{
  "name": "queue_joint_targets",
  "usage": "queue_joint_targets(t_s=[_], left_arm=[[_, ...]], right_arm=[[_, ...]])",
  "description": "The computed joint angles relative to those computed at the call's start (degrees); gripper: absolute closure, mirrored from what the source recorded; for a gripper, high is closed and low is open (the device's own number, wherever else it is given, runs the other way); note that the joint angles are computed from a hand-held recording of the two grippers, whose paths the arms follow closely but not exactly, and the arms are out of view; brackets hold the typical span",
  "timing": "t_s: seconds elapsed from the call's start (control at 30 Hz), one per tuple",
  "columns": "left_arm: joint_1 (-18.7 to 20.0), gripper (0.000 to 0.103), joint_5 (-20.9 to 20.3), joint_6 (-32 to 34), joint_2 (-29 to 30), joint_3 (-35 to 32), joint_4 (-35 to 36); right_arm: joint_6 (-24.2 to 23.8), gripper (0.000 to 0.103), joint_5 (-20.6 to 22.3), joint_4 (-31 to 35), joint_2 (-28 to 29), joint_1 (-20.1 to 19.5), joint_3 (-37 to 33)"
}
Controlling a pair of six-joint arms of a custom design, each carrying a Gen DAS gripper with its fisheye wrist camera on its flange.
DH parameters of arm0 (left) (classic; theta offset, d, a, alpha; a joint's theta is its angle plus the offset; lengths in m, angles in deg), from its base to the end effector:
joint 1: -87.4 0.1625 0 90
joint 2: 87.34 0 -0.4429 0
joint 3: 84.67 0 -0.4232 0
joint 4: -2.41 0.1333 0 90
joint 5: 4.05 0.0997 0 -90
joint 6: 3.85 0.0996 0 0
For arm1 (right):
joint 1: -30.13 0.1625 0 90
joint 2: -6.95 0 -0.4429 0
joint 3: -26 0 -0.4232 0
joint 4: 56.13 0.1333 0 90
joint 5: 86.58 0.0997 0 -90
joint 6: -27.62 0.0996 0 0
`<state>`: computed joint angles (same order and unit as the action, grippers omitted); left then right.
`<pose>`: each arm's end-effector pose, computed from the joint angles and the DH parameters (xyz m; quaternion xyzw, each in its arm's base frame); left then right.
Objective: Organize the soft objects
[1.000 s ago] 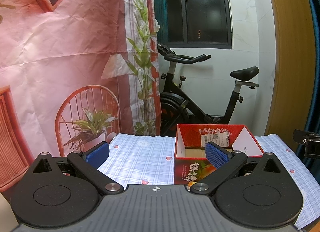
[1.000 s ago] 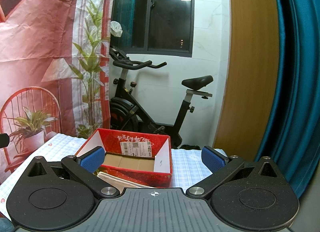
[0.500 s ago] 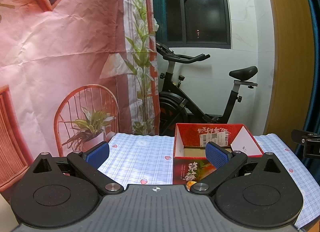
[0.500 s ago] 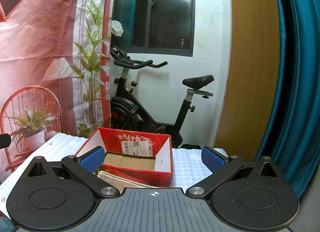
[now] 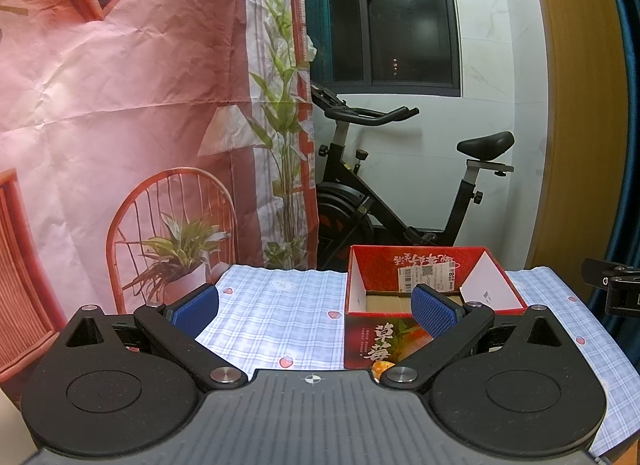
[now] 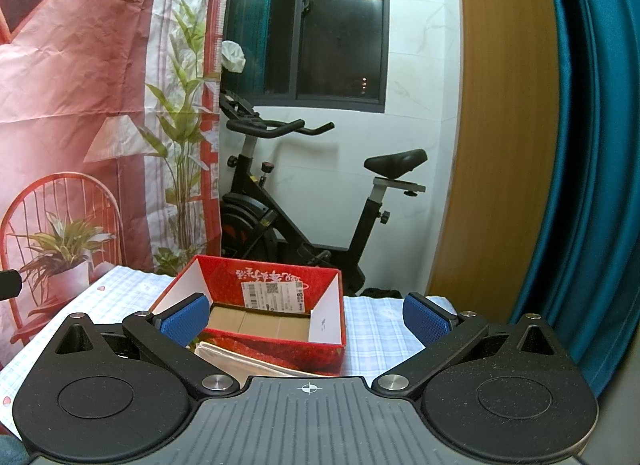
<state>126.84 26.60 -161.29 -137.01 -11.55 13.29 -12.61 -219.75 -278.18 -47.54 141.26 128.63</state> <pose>-0.3711 -0.5888 0.2208 0.2720 0.7548 -0.4996 0.3266 0.2852 -0.5571 0.2993 0.1413 -0.7202 0.5677 0.3729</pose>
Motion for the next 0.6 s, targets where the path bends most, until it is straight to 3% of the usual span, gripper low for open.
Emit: queue_joint_targets(t_s=[0.6], left_arm=[[0.1, 0.0, 0.2, -0.9, 0.1, -0.2, 0.9]], right_arm=[[0.1, 0.0, 0.0, 0.2, 0.0, 0.0, 0.0]])
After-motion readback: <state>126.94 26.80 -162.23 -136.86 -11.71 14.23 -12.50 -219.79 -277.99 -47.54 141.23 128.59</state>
